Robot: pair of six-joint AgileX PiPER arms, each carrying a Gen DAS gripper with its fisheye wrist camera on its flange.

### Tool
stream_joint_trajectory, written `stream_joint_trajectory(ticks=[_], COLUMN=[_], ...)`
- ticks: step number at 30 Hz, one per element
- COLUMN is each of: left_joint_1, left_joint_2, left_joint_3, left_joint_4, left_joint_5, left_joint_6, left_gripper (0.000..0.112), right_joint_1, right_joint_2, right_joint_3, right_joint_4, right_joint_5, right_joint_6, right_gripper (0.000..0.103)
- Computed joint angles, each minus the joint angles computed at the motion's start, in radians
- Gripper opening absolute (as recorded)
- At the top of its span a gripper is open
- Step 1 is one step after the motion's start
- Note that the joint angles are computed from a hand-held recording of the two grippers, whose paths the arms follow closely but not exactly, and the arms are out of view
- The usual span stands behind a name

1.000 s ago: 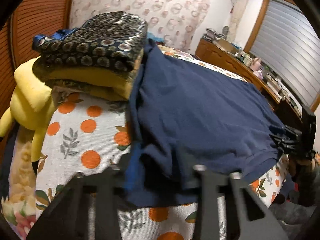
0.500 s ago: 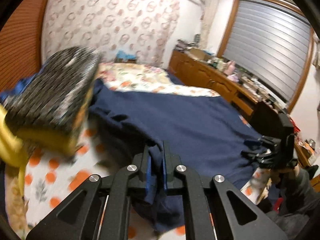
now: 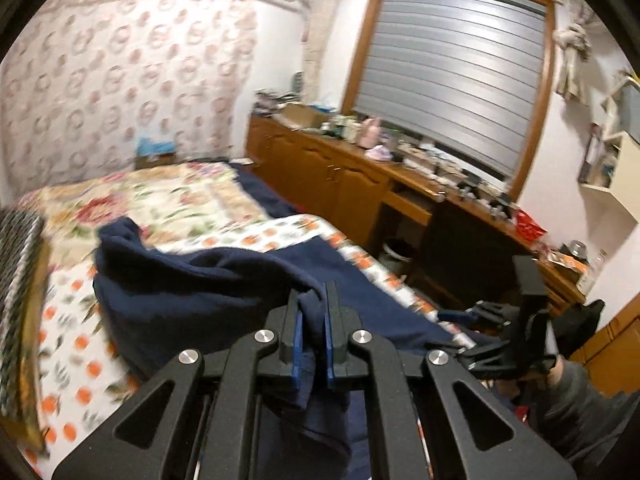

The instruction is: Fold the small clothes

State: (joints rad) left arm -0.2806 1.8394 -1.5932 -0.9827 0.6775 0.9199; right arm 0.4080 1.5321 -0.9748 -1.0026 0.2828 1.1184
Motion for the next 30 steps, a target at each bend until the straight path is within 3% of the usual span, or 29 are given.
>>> stream_joint_trajectory(ticks=[7,9,12,13,15,17,18,30], left_joint_1=[-0.075,-0.085,-0.09,-0.085,-0.071,-0.07,-0.058,0.021], left_joint_2=[0.011,0.028,0.05,0.049,0.034,0.027,0.012,-0.033], left_joint_3=[-0.074,-0.09,-0.095,-0.081,-0.041,-0.015,0.019,0.219], left_joint_4=[0.042,0.11,0.169,0.171,0.153,0.158,0.152,0.196], left_joint_5=[0.044,0.054,0.059,0.054,0.043,0.013,-0.009,-0.163], left_joint_6=[-0.049,-0.115,-0.156,-0.156,-0.134,-0.141,-0.13,-0.14], left_gripper=[0.009,0.011,0.033,0.045,0.054,0.074,0.077,0.078], right_joint_1=[0.021,0.028,0.028,0.029,0.022,0.0,-0.002,0.001], right_joint_2=[-0.034,-0.018,-0.003,0.0,0.0,-0.001,-0.003,0.06], right_joint_3=[0.052,0.044,0.036,0.032,0.027,0.023,0.019,-0.101], right_joint_4=[-0.16,-0.18,-0.177,-0.17,-0.147,-0.112,-0.089,0.056], right_joint_5=[0.015,0.017,0.017,0.018,0.01,-0.008,-0.008,-0.019], right_joint_6=[0.206,0.236,0.238,0.233,0.207,0.157,0.129,-0.072], right_gripper=[0.064,0.064,0.064,0.064,0.064,0.064,0.064,0.064])
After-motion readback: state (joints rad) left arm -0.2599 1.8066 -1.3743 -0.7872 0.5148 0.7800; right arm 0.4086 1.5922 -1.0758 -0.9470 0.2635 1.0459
